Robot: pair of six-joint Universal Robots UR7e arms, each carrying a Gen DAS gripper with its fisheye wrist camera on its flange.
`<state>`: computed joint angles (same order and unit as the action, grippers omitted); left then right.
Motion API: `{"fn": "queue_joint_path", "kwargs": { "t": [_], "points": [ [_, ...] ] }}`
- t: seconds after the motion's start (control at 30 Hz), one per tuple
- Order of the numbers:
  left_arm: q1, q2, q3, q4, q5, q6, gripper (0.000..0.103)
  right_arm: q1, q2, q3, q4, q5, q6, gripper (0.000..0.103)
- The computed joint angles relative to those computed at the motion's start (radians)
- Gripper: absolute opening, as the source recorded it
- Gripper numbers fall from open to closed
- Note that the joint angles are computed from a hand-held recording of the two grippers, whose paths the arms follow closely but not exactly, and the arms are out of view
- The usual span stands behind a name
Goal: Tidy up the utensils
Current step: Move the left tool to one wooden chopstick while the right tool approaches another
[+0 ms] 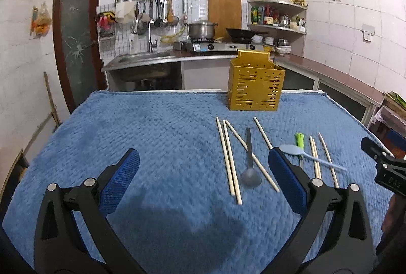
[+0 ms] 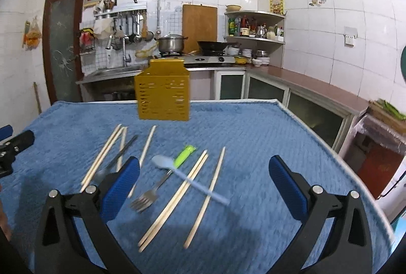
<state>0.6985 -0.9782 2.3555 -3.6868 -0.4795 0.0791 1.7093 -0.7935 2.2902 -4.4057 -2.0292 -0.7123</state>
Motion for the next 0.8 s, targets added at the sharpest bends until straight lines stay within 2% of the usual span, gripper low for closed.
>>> {"fn": "queue_joint_path", "kwargs": {
  "t": [0.17,0.4,0.5,0.67,0.8],
  "points": [
    [0.085,0.026,-0.126,0.123,-0.046,0.004,0.098,-0.001,-0.009,-0.110,0.110,-0.055,-0.002,0.099],
    [0.201,0.072,-0.300,0.351,-0.161,-0.008,0.098,-0.046,0.005,-0.265,0.354,-0.130,0.085,0.099],
    [0.222,0.103,-0.348,0.360,-0.148,-0.003,0.098,-0.063,0.027,-0.303,0.384,-0.140,0.092,0.099],
    [0.263,0.103,-0.421,0.472,-0.199,-0.074,0.098,-0.069,0.015,-0.329,0.503,-0.126,0.152,0.099],
    [0.277,0.115,-0.490,0.597,-0.229,-0.133,0.098,-0.066,0.041,-0.352,0.468,-0.145,0.131,0.099]
  ]
}}
